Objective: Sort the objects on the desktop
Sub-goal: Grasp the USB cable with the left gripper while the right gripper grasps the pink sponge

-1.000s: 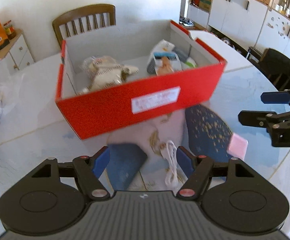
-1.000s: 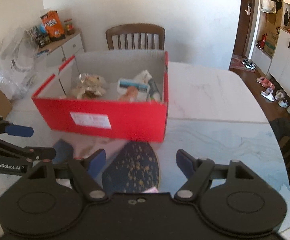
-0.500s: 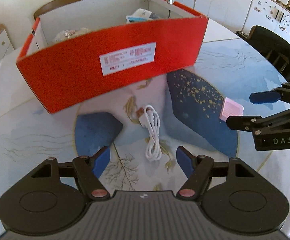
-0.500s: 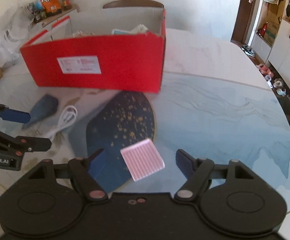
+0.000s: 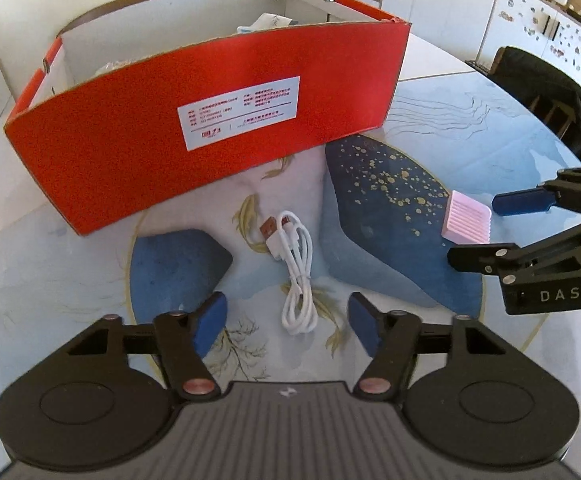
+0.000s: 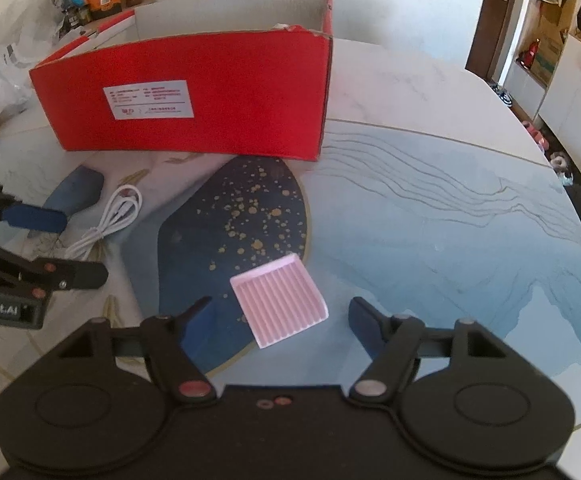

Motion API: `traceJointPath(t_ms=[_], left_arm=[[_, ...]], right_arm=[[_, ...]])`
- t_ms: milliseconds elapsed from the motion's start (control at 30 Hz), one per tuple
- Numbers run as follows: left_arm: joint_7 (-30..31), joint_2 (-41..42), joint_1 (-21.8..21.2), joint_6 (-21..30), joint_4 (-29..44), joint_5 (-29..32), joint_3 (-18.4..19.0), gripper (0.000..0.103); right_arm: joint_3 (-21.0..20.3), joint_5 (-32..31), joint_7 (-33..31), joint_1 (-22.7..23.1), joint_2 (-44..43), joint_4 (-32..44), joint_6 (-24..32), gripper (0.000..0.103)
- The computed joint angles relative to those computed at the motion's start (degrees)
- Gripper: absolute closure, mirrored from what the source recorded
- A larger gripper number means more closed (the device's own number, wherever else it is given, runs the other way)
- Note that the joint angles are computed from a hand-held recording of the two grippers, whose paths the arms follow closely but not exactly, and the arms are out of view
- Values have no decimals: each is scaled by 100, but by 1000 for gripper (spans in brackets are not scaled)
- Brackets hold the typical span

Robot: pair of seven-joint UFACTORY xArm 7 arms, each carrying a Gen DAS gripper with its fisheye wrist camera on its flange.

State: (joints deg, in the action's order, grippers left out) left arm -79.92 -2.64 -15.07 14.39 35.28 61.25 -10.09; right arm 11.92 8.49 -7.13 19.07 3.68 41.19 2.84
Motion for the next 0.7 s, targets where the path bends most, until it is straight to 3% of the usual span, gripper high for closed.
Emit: traceJointPath(t_ms=[100, 200, 433, 500, 700], left_arm=[[88, 1, -4, -43, 8, 14, 7, 50], [277, 23, 8, -161, 29, 2, 26, 66], [334, 4, 48, -203, 8, -132, 58, 86], [469, -8, 57, -203, -7, -255, 54, 88], [555, -29, 88, -280, -41, -402, 33, 89]], right_arm=[[52, 114, -146, -22, -3, -1, -21, 35], [179, 437, -526, -74, 9, 21, -40, 42], [231, 739, -884, -27, -14, 36, -28, 55], [202, 684, -898, 24, -26, 23, -42, 60], [-18, 41, -210, 169, -50, 71, 131, 60]])
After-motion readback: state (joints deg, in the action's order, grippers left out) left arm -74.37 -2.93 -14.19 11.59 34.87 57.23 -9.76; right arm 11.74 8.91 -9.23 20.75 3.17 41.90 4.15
